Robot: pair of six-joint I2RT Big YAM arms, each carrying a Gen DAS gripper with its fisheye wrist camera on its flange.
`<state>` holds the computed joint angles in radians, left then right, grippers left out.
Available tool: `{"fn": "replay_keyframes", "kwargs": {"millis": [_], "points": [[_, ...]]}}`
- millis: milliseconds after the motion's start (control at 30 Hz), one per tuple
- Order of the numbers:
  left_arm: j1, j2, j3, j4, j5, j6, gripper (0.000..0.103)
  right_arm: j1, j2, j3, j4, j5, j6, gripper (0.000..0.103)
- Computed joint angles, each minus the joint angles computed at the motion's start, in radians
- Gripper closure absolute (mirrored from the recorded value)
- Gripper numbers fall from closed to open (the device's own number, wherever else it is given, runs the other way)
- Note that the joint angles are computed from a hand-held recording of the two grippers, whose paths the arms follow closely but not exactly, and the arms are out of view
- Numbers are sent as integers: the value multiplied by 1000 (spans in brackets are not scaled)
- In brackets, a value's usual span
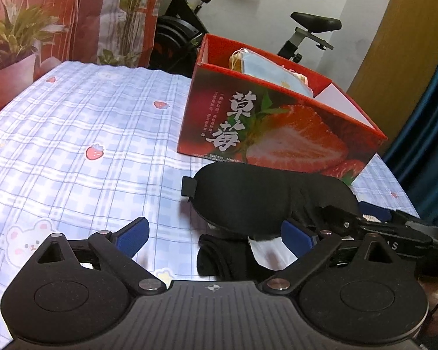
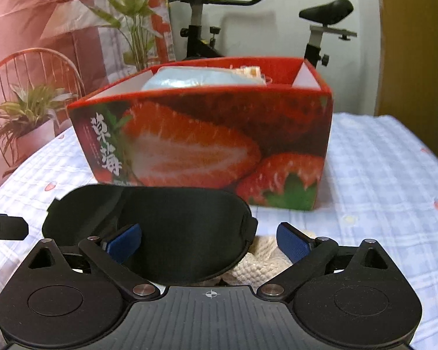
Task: Organize soft objects
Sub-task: 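Close both grippers on the black eye mask and lift it, then carry the black eye mask into the red box and open both grippers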
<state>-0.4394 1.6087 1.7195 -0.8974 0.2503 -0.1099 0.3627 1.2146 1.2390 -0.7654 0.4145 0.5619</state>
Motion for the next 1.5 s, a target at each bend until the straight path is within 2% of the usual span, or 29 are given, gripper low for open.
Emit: {"fn": "replay_keyframes", "kwargs": {"millis": [233, 367, 467, 600, 633, 667, 733, 767, 833, 1000, 1067, 1133, 1233, 1500], "points": [[17, 61, 62, -12, 58, -73, 13, -9, -27, -46, 58, -43, 4, 19], [22, 114, 120, -17, 84, -146, 12, -11, -30, -55, 74, -53, -4, 20], [21, 164, 177, -48, 124, -157, 11, -14, -34, -63, 83, -63, 0, 20], [21, 194, 195, -33, 182, -203, 13, -19, -37, -67, 88, -74, -3, 21], [20, 191, 187, -16, 195, -202, 18, -21, -37, -66, 88, -77, -4, 21], [18, 184, 177, 1, 204, -189, 30, -20, -37, -65, 87, -79, -2, 21], [8, 180, 179, -1, 192, -118, 41, -23, -40, -64, 86, -88, 1, 24], [4, 178, 180, -7, 182, -98, 45, -23, -40, -60, 81, -89, 7, 25], [4, 170, 171, -4, 177, -107, 50, -31, -43, -55, 81, -104, 18, 27], [-4, 125, 127, 34, 121, -52, 57, -33, -69, -52, 109, -118, 30, 37], [-6, 106, 113, 48, 105, -29, 61, -32, -83, -50, 124, -122, 32, 46], [-9, 84, 91, 71, 97, -15, 65, -30, -91, -43, 131, -118, 28, 61], [-12, 67, 75, 88, 97, -11, 72, -32, -102, -35, 129, -117, 30, 77], [-2, 33, 25, 109, 113, -38, 77, -14, -117, -25, 122, -130, 23, 86]]}}
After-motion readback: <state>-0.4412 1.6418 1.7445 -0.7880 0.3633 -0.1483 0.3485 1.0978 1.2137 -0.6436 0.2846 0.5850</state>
